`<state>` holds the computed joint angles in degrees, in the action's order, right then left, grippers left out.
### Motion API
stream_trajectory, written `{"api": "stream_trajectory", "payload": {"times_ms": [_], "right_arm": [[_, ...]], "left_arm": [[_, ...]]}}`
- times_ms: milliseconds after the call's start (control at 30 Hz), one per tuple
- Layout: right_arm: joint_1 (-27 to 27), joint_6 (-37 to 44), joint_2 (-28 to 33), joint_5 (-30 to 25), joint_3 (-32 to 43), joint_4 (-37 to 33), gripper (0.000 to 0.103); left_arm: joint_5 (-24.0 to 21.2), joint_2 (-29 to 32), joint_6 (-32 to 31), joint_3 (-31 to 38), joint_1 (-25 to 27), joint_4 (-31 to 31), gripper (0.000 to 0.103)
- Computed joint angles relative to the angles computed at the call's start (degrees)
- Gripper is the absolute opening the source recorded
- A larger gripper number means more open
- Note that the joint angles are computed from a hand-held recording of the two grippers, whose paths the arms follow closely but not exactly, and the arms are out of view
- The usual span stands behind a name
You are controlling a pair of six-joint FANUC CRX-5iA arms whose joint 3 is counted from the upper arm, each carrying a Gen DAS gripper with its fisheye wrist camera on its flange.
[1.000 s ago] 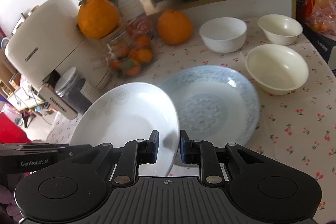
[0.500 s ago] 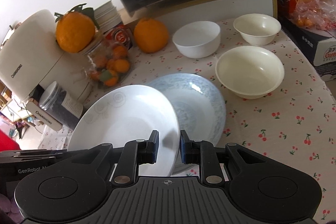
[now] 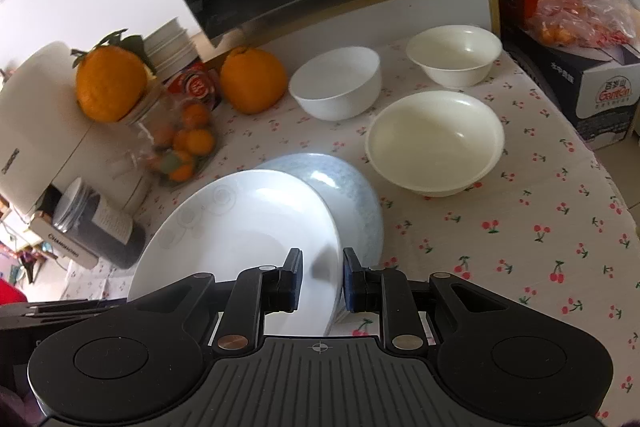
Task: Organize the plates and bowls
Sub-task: 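Lift the white plate with both tools and carry it over the blue-patterned plates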
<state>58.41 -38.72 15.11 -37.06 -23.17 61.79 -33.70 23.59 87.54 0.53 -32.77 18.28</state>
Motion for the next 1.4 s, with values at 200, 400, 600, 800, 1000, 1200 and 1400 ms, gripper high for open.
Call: {"api": "stream_trajectory", "payload": {"times_ms": [200, 400, 600, 800, 1000, 1200, 1400], "right_arm": [[-0.77, -0.62, -0.43, -0.17, -0.85, -0.31, 0.021], [-1.45, -1.17, -0.62, -0.14, -1.47, -0.79, 0.021], [-1.99, -2.08, -0.44, -0.66, -1.64, -0.72, 0.021], [-2.21, -1.65, 0.11, -1.56, -1.17, -0.44, 0.021], [-1.92, -0.03, 1.01, -2.29, -0.06, -1.14, 0.02], [-0.74, 6.02, 3.08, -5.82, 3.4, -5.26, 0.018], [-0.39, 8.4, 3.74, -7.12, 4.19, -5.79, 0.017]], "left_arm": [[-0.93, 1.77, 1.21, 2.46, -0.81, -1.16, 0.024], [-1.7, 3.23, 3.04, 4.81, -1.59, -3.19, 0.024], [-2.5, 4.49, 5.43, 6.97, -2.34, -5.47, 0.024], [-2.87, 5.22, 8.66, 8.49, -2.82, -7.48, 0.024], [-3.35, 5.8, 11.9, 9.71, -2.99, -9.87, 0.024], [-3.58, 6.01, 13.61, 10.56, -3.29, -12.19, 0.024], [-3.33, 6.09, 13.29, 10.45, -3.18, -12.05, 0.024]]}}
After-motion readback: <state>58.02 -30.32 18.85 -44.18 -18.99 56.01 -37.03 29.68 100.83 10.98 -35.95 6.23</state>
